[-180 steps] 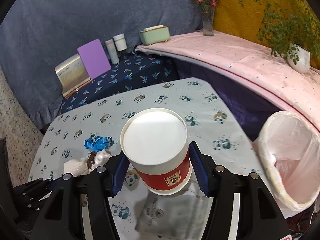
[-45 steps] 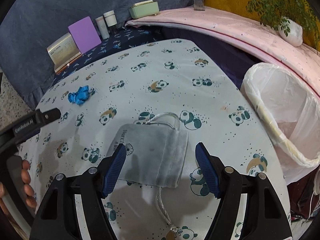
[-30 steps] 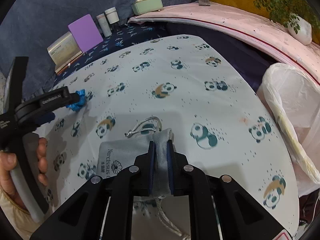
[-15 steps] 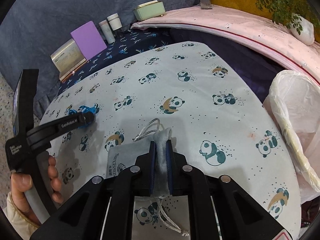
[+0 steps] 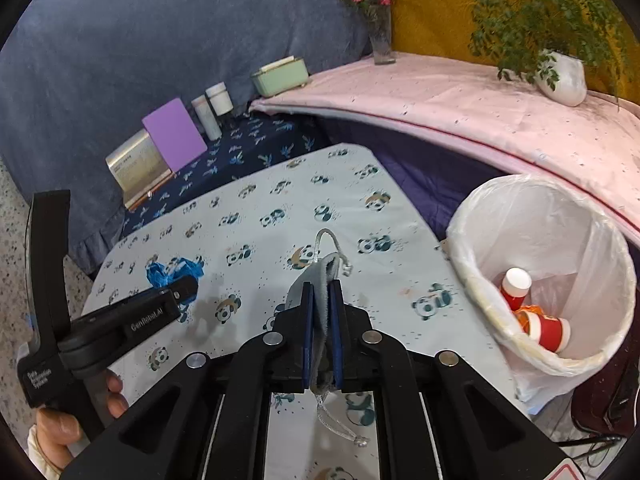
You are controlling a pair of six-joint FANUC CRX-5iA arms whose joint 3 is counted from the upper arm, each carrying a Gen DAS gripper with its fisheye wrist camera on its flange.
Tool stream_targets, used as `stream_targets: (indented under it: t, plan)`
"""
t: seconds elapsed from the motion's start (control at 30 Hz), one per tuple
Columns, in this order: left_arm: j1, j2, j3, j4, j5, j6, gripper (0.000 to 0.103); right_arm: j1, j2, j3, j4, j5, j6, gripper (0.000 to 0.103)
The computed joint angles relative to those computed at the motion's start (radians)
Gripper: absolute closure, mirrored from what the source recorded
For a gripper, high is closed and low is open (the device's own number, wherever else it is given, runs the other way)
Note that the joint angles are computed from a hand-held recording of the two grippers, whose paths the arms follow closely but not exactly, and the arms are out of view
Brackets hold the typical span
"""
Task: Collect trash
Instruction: 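Lift and carry the blue tape and grey pouch in both tools over the bin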
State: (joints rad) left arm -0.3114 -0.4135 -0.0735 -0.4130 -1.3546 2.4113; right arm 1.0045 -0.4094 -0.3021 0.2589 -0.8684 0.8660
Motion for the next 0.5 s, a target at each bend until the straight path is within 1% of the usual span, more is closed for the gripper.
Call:
stream_targets:
  t: [0.23,0.37,0.5]
  plan:
    - [-0.195,0.09,0.116,-0.079,-0.045,0.066,0.066,-0.031,-0.083,-0.025,0.032,-0.003,-0.016,0.095]
    - [-0.267,0.139,0.17,-0.101,-0.052,0.077,0.066,-0.063,-0.129,-0.041,0.044,-0.003,-0.021,0.095]
    - [-0.328,0.197,0.232,-0.122,-0.061,0.076,0.066,-0.117,-0.163,-0.05,0.038,-0.004,-0.012,0.095]
